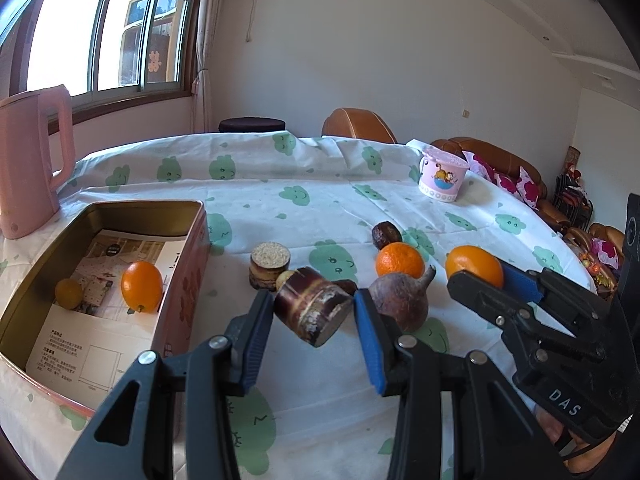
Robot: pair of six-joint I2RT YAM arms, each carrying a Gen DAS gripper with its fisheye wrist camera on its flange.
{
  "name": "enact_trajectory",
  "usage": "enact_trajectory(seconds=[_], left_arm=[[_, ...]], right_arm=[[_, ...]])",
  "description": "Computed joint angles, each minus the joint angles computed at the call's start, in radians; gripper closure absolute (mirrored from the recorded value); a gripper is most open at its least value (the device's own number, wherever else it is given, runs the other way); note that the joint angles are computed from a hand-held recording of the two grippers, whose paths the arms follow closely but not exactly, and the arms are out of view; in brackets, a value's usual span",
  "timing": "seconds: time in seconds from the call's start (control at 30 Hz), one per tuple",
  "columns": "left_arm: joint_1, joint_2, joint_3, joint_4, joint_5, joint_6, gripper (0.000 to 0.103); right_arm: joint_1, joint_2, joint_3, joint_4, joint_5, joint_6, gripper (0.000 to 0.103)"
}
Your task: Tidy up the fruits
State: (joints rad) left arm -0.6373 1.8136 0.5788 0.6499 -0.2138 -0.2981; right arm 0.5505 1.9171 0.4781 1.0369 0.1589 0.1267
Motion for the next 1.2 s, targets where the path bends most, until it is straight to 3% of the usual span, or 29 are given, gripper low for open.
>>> enact_trajectory(seconds=[1.2], left_arm=[[-0.050, -0.030, -0.113, 0.203, -0.122, 0.023, 0.060]], right_arm=[[0.030, 0.046, -0.076, 0.232, 0.042, -0.048, 0.069]])
